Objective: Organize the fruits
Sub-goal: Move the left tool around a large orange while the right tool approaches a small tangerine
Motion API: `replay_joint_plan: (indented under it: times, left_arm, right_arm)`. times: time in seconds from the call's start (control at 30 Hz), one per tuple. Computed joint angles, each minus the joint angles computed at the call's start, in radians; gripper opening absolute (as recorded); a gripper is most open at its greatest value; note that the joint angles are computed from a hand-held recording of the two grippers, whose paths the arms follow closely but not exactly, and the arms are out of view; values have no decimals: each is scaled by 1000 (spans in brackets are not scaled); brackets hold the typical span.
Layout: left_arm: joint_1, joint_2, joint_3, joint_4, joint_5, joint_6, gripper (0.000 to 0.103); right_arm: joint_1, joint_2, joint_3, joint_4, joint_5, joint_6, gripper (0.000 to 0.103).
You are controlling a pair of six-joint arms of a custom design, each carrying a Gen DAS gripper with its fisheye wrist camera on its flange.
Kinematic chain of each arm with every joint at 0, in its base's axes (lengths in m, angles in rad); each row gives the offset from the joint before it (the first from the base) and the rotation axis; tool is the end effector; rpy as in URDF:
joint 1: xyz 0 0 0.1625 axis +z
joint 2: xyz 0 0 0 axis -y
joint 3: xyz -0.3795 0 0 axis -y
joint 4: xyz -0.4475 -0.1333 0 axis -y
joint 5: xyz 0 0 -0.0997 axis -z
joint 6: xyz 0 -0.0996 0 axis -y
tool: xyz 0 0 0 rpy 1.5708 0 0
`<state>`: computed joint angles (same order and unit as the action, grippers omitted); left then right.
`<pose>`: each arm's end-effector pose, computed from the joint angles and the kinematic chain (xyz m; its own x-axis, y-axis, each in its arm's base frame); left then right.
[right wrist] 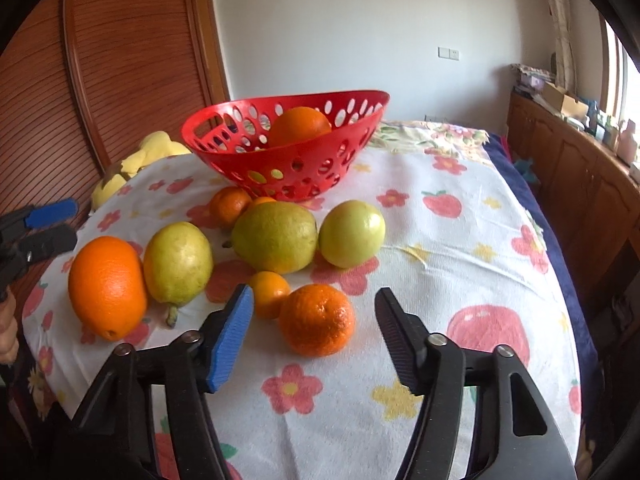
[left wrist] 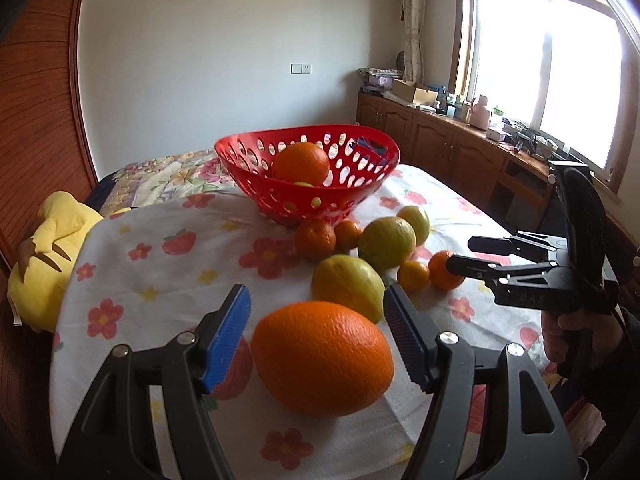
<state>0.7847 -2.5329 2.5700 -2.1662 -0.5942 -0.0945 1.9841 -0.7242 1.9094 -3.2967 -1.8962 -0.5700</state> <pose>-0.0244 -0.3293 0.3684 -0.7597 0.0290 -0.6497 0.5308 0.6048 -0.5937 0.3285 -0.4965 -0.0303 -0.6004 -0.6172 0.5085 -0.7938 0.5370 -0.2855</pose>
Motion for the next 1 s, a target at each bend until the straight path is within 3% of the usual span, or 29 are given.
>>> replay_joint_plan:
  times: [0.4, 0.67, 1.0]
  left_arm:
    - [5, -28, 20, 43, -6, -53, 70]
    - [11, -7, 30, 23, 2, -50, 72]
    - [23, 35, 34, -3, 41, -53, 76]
  right_arm:
    - [-17, 18, -14, 33, -3, 23, 63]
    - [-24, 20, -20, 59, -1, 25, 48]
    - [-20, 33, -14, 14, -8, 3, 47]
